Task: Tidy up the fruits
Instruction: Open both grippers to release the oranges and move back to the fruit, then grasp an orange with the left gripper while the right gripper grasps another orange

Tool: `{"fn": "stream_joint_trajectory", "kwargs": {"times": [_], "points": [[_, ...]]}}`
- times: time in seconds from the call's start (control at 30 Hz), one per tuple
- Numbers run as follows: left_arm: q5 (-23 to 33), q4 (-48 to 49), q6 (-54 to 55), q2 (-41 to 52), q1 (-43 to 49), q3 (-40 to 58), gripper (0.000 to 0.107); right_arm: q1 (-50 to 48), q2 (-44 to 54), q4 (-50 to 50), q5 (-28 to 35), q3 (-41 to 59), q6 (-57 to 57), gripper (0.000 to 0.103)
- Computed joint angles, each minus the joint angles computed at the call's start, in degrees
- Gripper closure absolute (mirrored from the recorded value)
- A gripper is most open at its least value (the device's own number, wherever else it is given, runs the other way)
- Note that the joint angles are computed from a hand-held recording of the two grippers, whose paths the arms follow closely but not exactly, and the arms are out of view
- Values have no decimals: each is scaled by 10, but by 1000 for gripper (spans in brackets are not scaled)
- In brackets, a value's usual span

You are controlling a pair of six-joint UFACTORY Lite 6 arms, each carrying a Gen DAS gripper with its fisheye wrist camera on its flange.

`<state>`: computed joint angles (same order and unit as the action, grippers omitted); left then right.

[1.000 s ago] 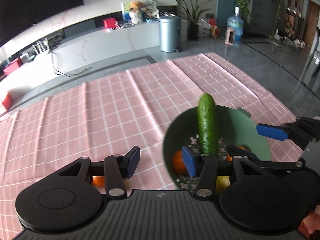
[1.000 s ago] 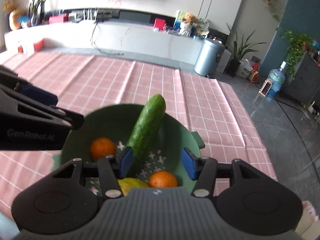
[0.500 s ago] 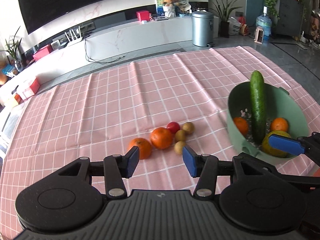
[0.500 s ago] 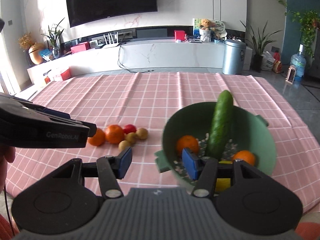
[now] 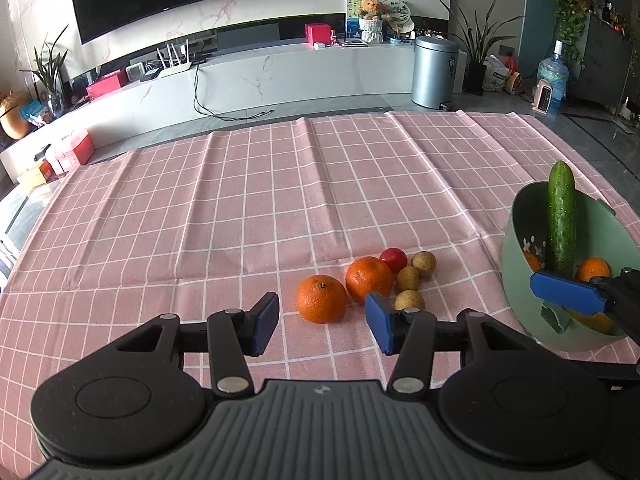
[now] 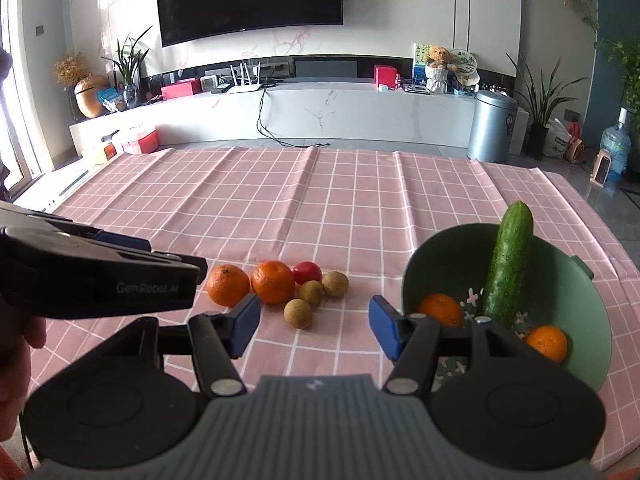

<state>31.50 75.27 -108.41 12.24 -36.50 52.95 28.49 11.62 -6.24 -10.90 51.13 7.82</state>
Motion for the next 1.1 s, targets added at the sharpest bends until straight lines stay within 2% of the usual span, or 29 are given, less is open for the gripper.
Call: {"fn": "stream_joint_trajectory", "kwargs": {"times": [0.2,0.43,0.5,0.6,0.8,0.9,1.1], "points": [[-26,30,-40,20,28,-2,48,13,57,78,-16,43,-94,46],[-54,105,-119,38,55,-7,48,5,117,42,-45,86,-80,49],[-68,147,-165,44,65,-11,48,6,130,42,-56,90,-85,54],[-83,194,-217,55,75,-12,48,14,153,68,-75,95,-117,54],[-106,215,-239,82,98,-3,48,23,205,65,-73,130,-120,59],[-124,260,-284,94,111,-1,48,26,229,43,-77,148,-108,60],[-159,346,-367,127,136,16,48,31,268,69,-71,186,-157,63]]}}
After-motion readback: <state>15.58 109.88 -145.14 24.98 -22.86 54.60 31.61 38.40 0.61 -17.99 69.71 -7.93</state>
